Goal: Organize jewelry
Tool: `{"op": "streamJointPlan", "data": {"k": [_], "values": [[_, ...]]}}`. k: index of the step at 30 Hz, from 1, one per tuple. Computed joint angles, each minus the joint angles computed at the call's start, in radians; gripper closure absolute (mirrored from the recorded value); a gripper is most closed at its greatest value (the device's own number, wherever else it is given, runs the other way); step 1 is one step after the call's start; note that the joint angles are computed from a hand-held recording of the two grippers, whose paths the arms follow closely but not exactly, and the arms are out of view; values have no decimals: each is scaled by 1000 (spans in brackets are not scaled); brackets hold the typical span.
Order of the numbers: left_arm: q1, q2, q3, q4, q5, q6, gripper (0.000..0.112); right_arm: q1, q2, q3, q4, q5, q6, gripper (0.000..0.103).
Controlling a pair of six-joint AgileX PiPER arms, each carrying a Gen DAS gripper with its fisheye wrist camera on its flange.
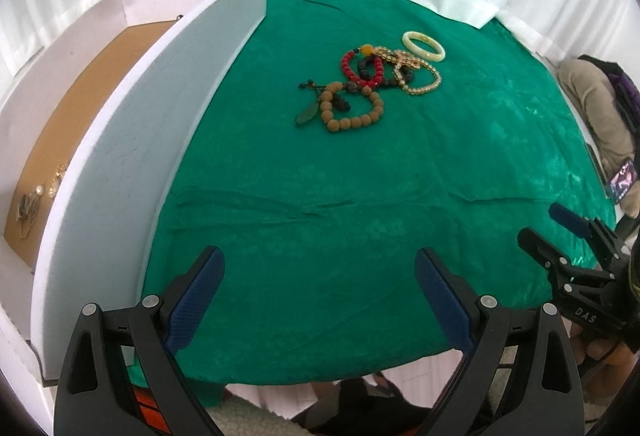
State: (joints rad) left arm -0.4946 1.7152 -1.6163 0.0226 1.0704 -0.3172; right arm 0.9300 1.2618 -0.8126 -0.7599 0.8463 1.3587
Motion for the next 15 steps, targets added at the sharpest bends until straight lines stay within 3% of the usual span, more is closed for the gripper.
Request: {"op": "streamJointPlan", "data": {"k": [15], "values": [[98,110,-144,-61,1,36,16,-15,-28,39,2,-19,25,19]]}}
